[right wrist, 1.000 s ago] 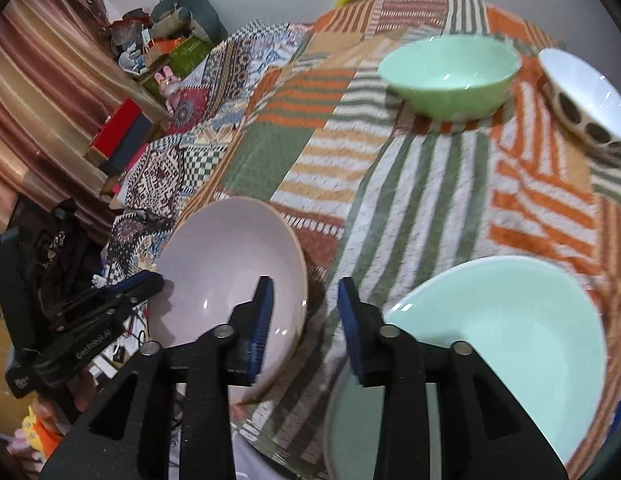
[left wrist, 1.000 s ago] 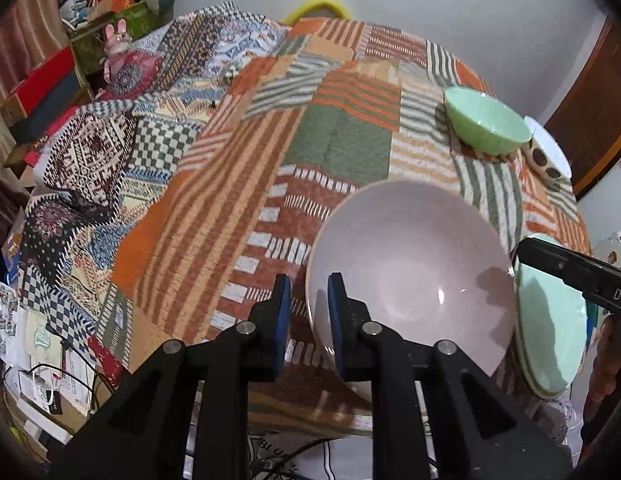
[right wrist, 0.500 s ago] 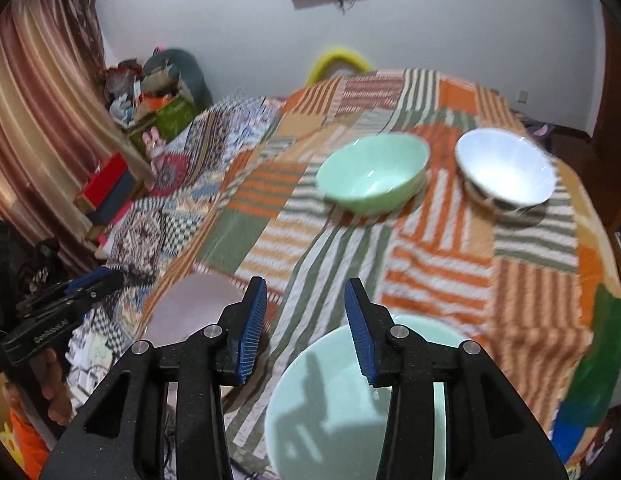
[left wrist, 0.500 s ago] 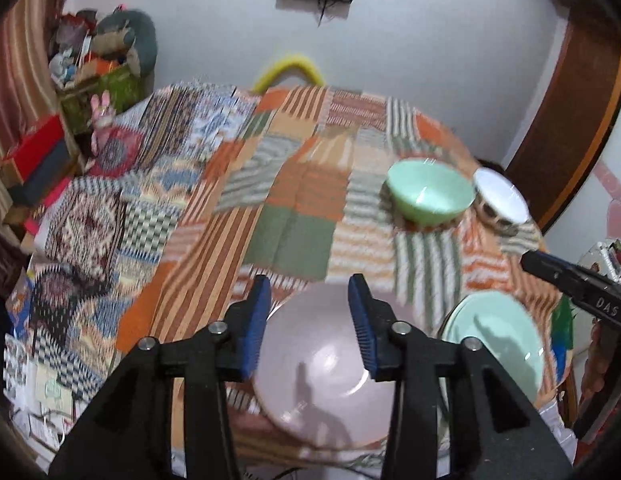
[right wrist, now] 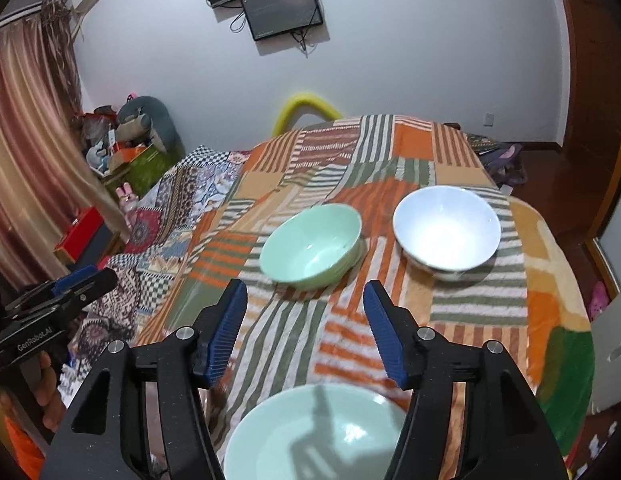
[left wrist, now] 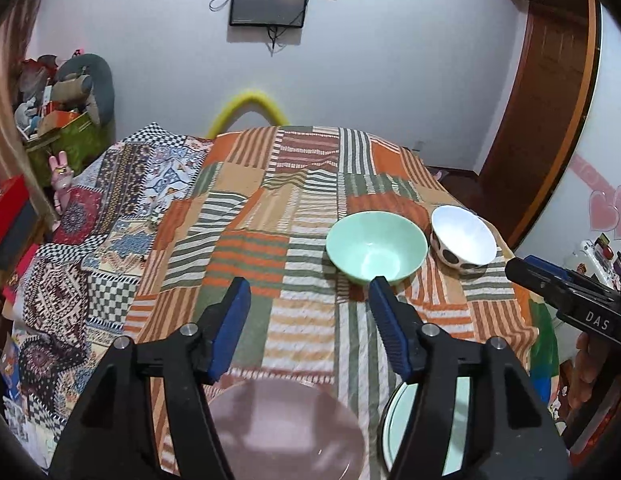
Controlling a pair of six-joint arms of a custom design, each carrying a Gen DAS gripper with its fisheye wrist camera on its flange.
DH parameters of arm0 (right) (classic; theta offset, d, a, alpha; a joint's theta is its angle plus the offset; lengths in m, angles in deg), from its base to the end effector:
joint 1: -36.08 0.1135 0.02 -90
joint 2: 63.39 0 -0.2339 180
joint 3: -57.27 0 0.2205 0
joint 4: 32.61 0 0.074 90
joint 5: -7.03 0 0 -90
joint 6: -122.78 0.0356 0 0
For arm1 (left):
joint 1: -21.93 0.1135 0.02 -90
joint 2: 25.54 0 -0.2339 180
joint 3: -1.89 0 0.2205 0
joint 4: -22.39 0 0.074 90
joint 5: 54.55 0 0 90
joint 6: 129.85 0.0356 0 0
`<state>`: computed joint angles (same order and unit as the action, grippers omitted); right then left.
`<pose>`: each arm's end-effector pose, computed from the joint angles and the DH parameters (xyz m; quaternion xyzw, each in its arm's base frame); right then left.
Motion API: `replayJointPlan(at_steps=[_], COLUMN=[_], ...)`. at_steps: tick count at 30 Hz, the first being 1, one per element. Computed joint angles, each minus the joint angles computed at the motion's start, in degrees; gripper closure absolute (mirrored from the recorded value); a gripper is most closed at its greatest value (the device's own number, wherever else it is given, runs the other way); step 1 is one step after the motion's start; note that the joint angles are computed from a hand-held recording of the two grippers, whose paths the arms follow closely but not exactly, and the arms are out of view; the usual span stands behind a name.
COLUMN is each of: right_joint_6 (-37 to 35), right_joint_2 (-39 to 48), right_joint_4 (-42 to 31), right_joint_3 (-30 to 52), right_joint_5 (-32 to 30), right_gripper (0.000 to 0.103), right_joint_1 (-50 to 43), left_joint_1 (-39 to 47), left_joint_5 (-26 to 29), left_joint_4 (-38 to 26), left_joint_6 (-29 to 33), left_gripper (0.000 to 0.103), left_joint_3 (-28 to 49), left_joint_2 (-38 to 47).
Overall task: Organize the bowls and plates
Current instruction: 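Move the right gripper toward the mint green bowl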
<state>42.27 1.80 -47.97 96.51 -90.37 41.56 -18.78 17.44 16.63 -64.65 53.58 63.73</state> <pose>0.2009 0.0239 0.1572 0.0052 0.9096 0.1119 0.4002 0.2120 -0.1679 0.1389 0.0641 0.9068 -0.0908 0.4067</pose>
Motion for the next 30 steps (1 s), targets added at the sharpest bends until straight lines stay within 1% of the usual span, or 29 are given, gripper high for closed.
replayJointPlan(at_steps=[4, 8, 10, 13, 18, 22, 26, 30], right_joint_6=[-0.5, -1.1, -1.3, -1.3, -1.3, -1.7, -1.6, -1.9], right_joint_2=[4.7, 10.9, 14.3, 19.0, 26.6, 32.6, 37.7, 41.5], right_joint_4=[3.1, 5.6, 6.5, 7.5, 9.3, 10.1, 9.8, 9.3], right_joint_3=[2.0, 4.7, 6.3, 8.7, 12.6, 16.0, 19.7, 22.7], right_joint_5=[0.1, -0.6, -1.2, -1.1, -1.3, -1.4, -3.0, -3.6], right_gripper=[0.041, 0.041, 0.041, 0.041, 0.041, 0.041, 0.041, 0.041], right_joint_1=[-1.4, -2.8, -3.3, -3.6, -4.0, -4.3, -5.4, -5.3], left_joint_1=[1.9, 4.6, 5.4, 6.0, 7.2, 8.7, 10.4, 11.1], left_joint_5=[3.0, 7.4, 8.8, 9.0, 10.2, 12.9, 16.5, 17.7], left_joint_4=[0.3, -0.5, -1.1, -3.2, -5.9, -9.1, -11.8, -14.2], left_joint_6=[1.2, 1.3, 1.3, 1.5, 1.7, 1.8, 1.2, 1.3], left_gripper=[0.036, 0.036, 0.036, 0.036, 0.036, 0.036, 0.036, 0.036], left_joint_3=[5.9, 13.2, 16.4, 22.9, 31.1, 38.9, 46.1, 52.3], left_joint_2=[6.7, 14.5, 18.1, 24.5, 32.6, 39.3, 45.7, 50.9])
